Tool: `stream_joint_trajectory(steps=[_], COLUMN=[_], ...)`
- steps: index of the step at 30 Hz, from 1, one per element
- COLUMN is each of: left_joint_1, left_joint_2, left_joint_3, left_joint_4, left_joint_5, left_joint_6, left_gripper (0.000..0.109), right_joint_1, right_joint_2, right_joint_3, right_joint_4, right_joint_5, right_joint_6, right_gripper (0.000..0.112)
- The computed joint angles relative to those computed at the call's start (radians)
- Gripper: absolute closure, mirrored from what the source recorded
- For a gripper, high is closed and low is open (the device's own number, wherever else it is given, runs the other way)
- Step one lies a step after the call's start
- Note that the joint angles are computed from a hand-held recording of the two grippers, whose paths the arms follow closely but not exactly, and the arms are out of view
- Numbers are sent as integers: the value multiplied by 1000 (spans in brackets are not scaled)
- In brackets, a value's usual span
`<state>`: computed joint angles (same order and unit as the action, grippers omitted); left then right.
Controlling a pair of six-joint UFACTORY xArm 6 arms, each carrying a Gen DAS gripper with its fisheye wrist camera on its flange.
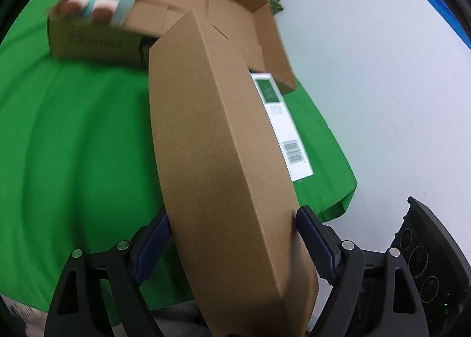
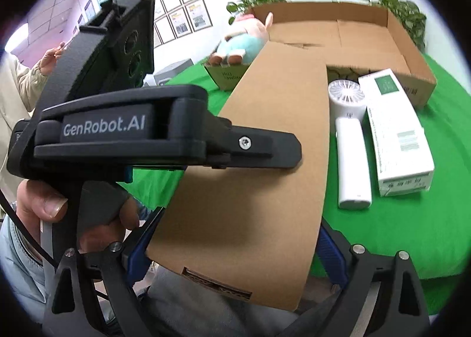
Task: Organize objects
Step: 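Lift the brown box with the left gripper and carry it over the tray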
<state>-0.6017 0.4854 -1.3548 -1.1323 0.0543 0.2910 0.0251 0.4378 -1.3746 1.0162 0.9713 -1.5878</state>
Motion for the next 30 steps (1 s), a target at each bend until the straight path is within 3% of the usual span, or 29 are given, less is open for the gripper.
stream_joint_trajectory(steps=[4,10,16,21,24,30], left_joint_1=[-8,0,47,100,139,205], left_joint_2=[-34,-45,26,93,185,253], left_joint_3=[26,-23,-180,-331,-500,-675], left_joint_4=[102,20,200,327,452,562], left_joint_5=[-51,-63,-19,52,118,204], left_joint_6=[-46,104,34,-13,-102,-194], left_gripper=[30,30,31,32,32,32], right_joint_1=[13,26,62,97,115,141], right_joint_2=[-24,-21,12,116,172,315], right_joint_3=[24,-8,-105,-289,-395,-665], right_joint_4=[59,153,187,149,128,24], right_joint_5=[-42,-76,-139,-181,-201,-152], right_joint_6=[-71,-154,-156,-59,-25,116], right_gripper=[20,20,20,20,20,21])
